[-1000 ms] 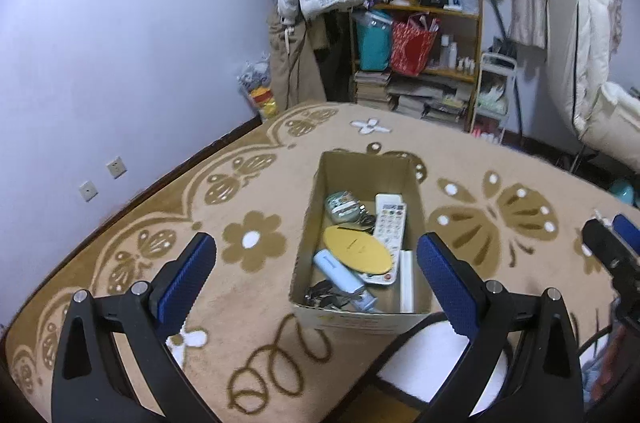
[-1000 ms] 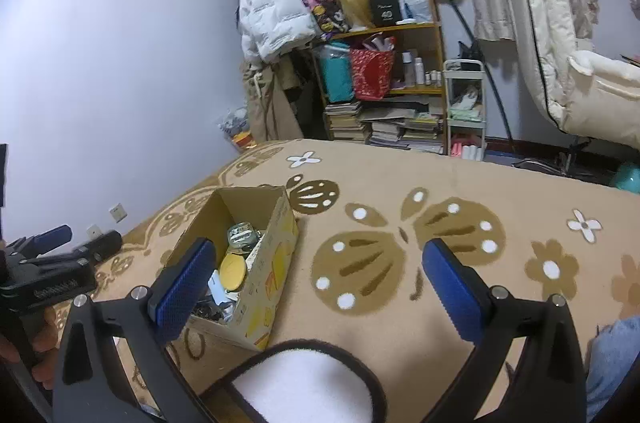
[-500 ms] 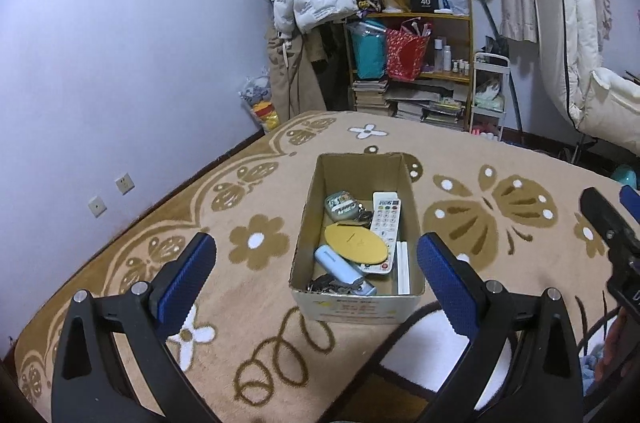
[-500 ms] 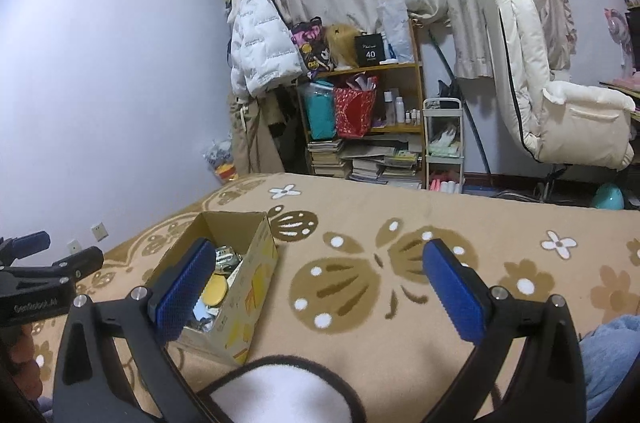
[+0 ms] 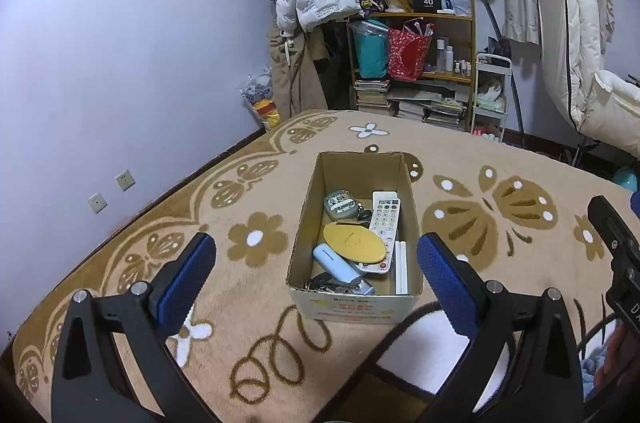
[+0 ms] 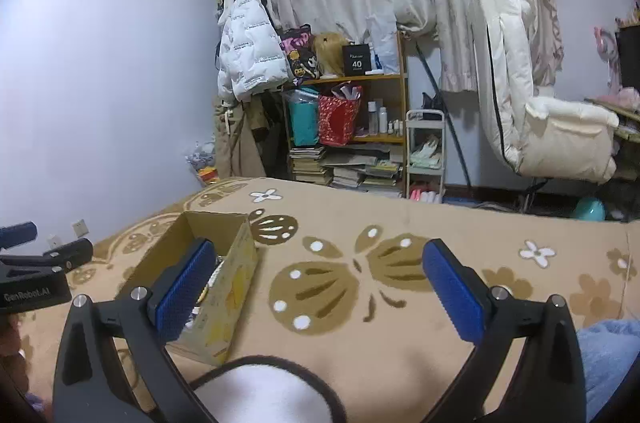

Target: Organize rigid objects

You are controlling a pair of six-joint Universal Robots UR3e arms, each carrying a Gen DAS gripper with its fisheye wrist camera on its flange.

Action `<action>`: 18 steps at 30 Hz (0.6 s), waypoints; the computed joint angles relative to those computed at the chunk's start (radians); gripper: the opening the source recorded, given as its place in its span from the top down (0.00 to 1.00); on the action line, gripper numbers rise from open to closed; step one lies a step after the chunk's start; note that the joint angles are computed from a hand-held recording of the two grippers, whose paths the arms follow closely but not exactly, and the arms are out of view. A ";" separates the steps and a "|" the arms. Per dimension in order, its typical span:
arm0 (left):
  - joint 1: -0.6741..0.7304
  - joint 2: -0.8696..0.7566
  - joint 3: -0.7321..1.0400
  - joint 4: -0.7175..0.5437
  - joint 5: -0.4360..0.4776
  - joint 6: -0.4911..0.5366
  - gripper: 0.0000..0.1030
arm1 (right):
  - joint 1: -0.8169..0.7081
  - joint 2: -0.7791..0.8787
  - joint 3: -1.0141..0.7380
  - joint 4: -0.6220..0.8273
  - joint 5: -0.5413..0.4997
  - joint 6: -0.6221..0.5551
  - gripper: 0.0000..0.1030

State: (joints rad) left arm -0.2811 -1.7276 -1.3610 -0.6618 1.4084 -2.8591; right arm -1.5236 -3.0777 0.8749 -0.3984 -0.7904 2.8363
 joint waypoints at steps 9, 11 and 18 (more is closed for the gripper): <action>0.004 0.011 -0.021 0.031 0.009 -0.019 0.03 | 0.000 0.007 -0.014 0.056 -0.004 -0.015 0.00; 0.004 0.010 -0.016 0.018 0.003 -0.012 0.03 | -0.001 0.010 -0.024 0.063 -0.001 -0.024 0.00; -0.002 0.019 -0.037 0.057 0.002 0.000 0.03 | -0.004 0.021 -0.042 0.101 -0.001 -0.058 0.00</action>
